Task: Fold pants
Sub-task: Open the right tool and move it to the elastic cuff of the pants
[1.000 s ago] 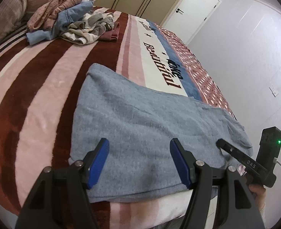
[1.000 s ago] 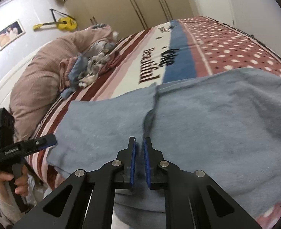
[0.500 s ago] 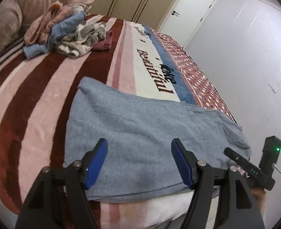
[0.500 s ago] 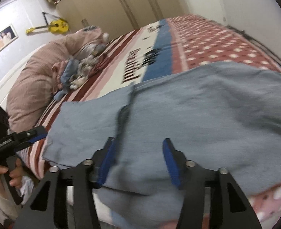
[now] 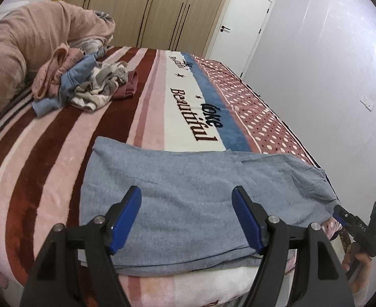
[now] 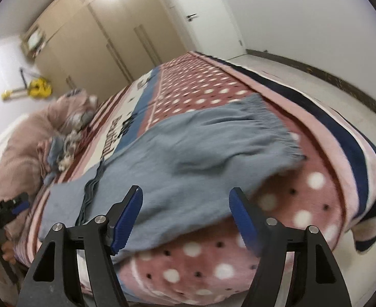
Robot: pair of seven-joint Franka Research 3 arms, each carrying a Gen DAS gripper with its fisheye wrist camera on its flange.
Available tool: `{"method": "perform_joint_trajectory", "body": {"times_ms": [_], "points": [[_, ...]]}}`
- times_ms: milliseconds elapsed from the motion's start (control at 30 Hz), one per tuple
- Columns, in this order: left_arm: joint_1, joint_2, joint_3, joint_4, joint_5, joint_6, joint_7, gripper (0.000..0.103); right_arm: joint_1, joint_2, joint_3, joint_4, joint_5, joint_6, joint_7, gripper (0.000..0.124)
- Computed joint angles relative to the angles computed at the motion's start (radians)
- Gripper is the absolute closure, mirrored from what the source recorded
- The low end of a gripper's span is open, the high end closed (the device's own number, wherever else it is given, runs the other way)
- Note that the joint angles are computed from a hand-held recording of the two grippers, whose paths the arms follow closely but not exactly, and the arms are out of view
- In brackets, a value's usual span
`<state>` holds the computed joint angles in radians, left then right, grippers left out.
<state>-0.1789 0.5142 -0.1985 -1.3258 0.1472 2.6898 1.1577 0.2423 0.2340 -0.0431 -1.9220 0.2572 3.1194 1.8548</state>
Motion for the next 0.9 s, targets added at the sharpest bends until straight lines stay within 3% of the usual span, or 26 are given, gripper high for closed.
{"method": "perform_joint_trajectory", "body": {"times_ms": [100,200,267,367,467,633,767,833,900], "points": [[-0.024,-0.008,0.030,-0.006,0.037,-0.002,-0.047,0.033,0.004,-0.018,-0.021,-0.046,0.001,0.035,0.027,0.054],[-0.024,-0.006,0.025,0.000,0.041,-0.021,-0.065,0.033,-0.145,-0.016,0.138,-0.057,0.135,0.055,-0.095,0.054],[0.004,-0.005,-0.014,-0.003,-0.004,-0.027,-0.031,0.033,-0.216,-0.004,0.215,-0.041,0.225,0.036,-0.179,0.053],[0.008,-0.009,-0.026,-0.012,-0.033,-0.028,-0.018,0.033,-0.337,0.028,0.360,0.001,0.413,0.008,-0.363,0.053],[0.003,-0.008,-0.026,-0.008,-0.042,-0.034,-0.015,0.033,-0.387,0.064,0.427,0.045,0.548,0.003,-0.484,0.053],[-0.008,0.001,-0.015,0.008,-0.040,-0.034,-0.027,0.033,-0.351,0.091,0.383,0.100,0.626,-0.012,-0.542,0.053],[-0.015,0.021,-0.007,0.032,-0.031,-0.034,-0.045,0.033,-0.293,0.106,0.308,0.137,0.649,-0.009,-0.545,0.053],[-0.015,0.030,-0.010,0.042,-0.034,-0.040,-0.046,0.033,-0.243,0.110,0.241,0.148,0.608,-0.019,-0.490,0.058],[-0.015,0.037,-0.012,0.051,-0.035,-0.042,-0.044,0.033,-0.217,0.108,0.204,0.146,0.569,-0.019,-0.457,0.074]]}}
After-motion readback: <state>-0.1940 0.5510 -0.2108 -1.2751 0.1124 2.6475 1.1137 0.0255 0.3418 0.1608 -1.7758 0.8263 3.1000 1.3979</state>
